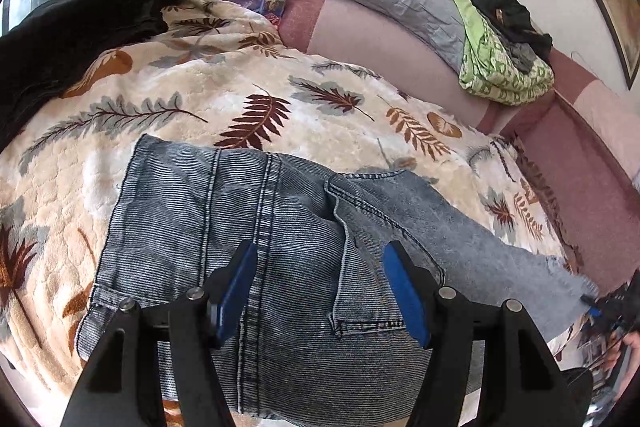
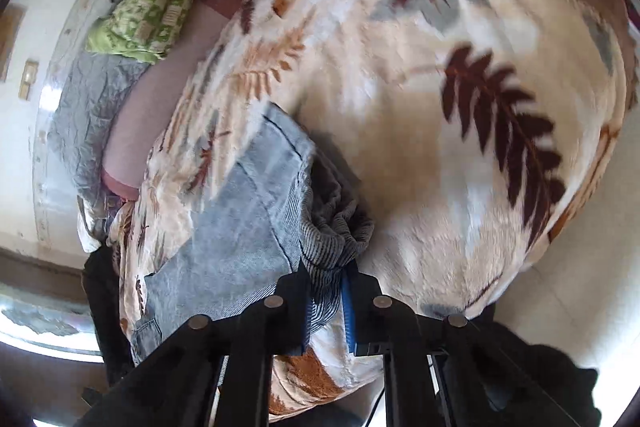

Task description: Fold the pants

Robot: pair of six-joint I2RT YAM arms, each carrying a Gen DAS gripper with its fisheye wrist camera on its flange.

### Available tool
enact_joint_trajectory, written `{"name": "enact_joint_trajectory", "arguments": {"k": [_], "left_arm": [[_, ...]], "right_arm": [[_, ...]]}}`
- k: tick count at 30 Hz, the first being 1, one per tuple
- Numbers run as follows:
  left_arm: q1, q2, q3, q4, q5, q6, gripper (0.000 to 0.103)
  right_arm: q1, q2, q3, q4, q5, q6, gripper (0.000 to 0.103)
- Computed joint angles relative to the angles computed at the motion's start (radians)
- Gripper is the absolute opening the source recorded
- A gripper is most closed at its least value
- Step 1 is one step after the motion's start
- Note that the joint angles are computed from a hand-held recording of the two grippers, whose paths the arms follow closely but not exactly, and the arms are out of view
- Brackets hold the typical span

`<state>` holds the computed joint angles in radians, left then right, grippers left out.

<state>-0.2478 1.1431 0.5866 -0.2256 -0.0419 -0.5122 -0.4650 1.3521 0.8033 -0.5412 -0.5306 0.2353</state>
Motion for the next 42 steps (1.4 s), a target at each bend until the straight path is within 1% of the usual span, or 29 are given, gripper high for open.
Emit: {"name": "enact_joint_trajectory", "arguments": {"k": [2, 4, 6, 8, 9, 10, 11, 12, 13, 14, 16, 18, 20, 23, 24, 25, 26, 27, 28, 29, 30, 31, 32, 35, 36, 38, 40, 41, 42], "left_arm": [[-0.041, 0.041, 0.025, -0.005, -0.031, 0.011, 0.067], [-0.069, 0.084, 0.051, -0.014, -0.046, 0.017, 0.067], [-0.096, 0.125, 0.077, -0.026, -0.062, 0.024, 0.067], [-0.116, 0.168, 0.105, -0.050, -0.082, 0.034, 0.069], [-0.124, 0.185, 0.117, -0.062, -0.094, 0.040, 0.070], [-0.133, 0.195, 0.125, -0.071, -0.110, 0.044, 0.070], [-0.140, 0.200, 0.129, -0.075, -0.120, 0.049, 0.071], [-0.143, 0.201, 0.133, -0.078, -0.124, 0.053, 0.071], [-0.146, 0.201, 0.137, -0.083, -0.129, 0.051, 0.071], [-0.152, 0.197, 0.141, -0.089, -0.135, 0.047, 0.071], [-0.176, 0.169, 0.142, -0.092, -0.156, 0.041, 0.071], [-0.217, 0.123, 0.134, -0.076, -0.180, 0.037, 0.071], [-0.259, 0.122, 0.140, -0.065, -0.211, 0.043, 0.072], [-0.269, 0.262, 0.195, -0.108, -0.213, 0.046, 0.073], [-0.258, 0.322, 0.210, -0.125, -0.192, 0.043, 0.072], [-0.262, 0.357, 0.222, -0.140, -0.199, 0.045, 0.072], [-0.283, 0.350, 0.226, -0.140, -0.236, 0.053, 0.073], [-0.295, 0.335, 0.223, -0.139, -0.251, 0.059, 0.073], [-0.297, 0.321, 0.213, -0.134, -0.254, 0.057, 0.073], [-0.295, 0.299, 0.203, -0.134, -0.252, 0.044, 0.073], [-0.292, 0.262, 0.186, -0.125, -0.240, 0.038, 0.073], [-0.289, 0.219, 0.168, -0.109, -0.234, 0.036, 0.073], [-0.290, 0.182, 0.158, -0.099, -0.247, 0.028, 0.073], [-0.272, 0.130, 0.163, -0.068, -0.286, -0.001, 0.074], [-0.261, 0.146, 0.175, -0.074, -0.306, -0.017, 0.080], [-0.214, 0.234, 0.212, -0.122, -0.303, -0.049, 0.082], [-0.158, 0.337, 0.220, -0.155, -0.255, -0.082, 0.082], [-0.156, 0.348, 0.216, -0.157, -0.262, -0.087, 0.082], [-0.171, 0.332, 0.214, -0.152, -0.292, -0.079, 0.082]], "right_arm": [[0.040, -0.056, 0.061, -0.026, 0.040, -0.030, 0.012], [0.081, -0.078, 0.084, -0.022, 0.106, -0.058, 0.012], [0.092, -0.027, 0.052, 0.009, 0.154, -0.076, 0.012], [0.035, 0.129, 0.006, 0.039, 0.139, -0.094, 0.013], [0.006, 0.194, -0.028, 0.090, 0.112, -0.080, 0.020], [-0.036, 0.208, -0.012, 0.074, 0.049, -0.093, 0.021], [-0.050, 0.180, 0.006, 0.050, 0.022, -0.110, 0.030], [-0.055, 0.156, 0.022, 0.030, 0.023, -0.131, 0.045], [-0.053, 0.138, 0.041, 0.008, 0.056, -0.151, 0.056], [-0.057, 0.126, 0.059, -0.013, 0.094, -0.161, 0.072], [-0.098, 0.100, 0.075, -0.037, 0.107, -0.155, 0.073], [-0.151, 0.046, 0.068, -0.034, 0.101, -0.118, 0.073], [-0.177, -0.016, 0.052, -0.023, 0.016, -0.118, 0.073], [-0.082, -0.040, 0.088, -0.059, -0.097, -0.140, 0.073], [-0.033, -0.035, 0.095, -0.059, -0.122, -0.134, 0.073], [0.007, -0.010, 0.098, -0.049, -0.145, -0.130, 0.073], [0.057, 0.032, 0.084, -0.016, -0.131, -0.115, 0.073], [0.098, 0.097, 0.084, 0.001, -0.069, -0.107, 0.073], [0.128, 0.184, 0.094, 0.005, 0.033, -0.092, 0.073], [0.135, 0.223, 0.058, 0.068, 0.070, -0.042, 0.069], [0.127, 0.211, 0.053, 0.075, 0.059, -0.040, 0.068], [0.150, 0.177, 0.072, 0.038, 0.089, -0.037, 0.068], [0.181, 0.153, 0.105, -0.009, 0.113, -0.051, 0.068], [0.331, 0.079, 0.182, -0.039, 0.202, -0.057, 0.068], [0.391, 0.098, 0.244, -0.063, 0.206, -0.069, 0.068], [0.511, 0.197, 0.381, -0.088, 0.168, -0.069, 0.068], [0.629, 0.323, 0.527, -0.111, 0.171, -0.071, 0.068], [0.690, 0.405, 0.612, -0.127, 0.180, -0.072, 0.068], [0.742, 0.503, 0.711, -0.150, 0.180, -0.072, 0.068]]}}
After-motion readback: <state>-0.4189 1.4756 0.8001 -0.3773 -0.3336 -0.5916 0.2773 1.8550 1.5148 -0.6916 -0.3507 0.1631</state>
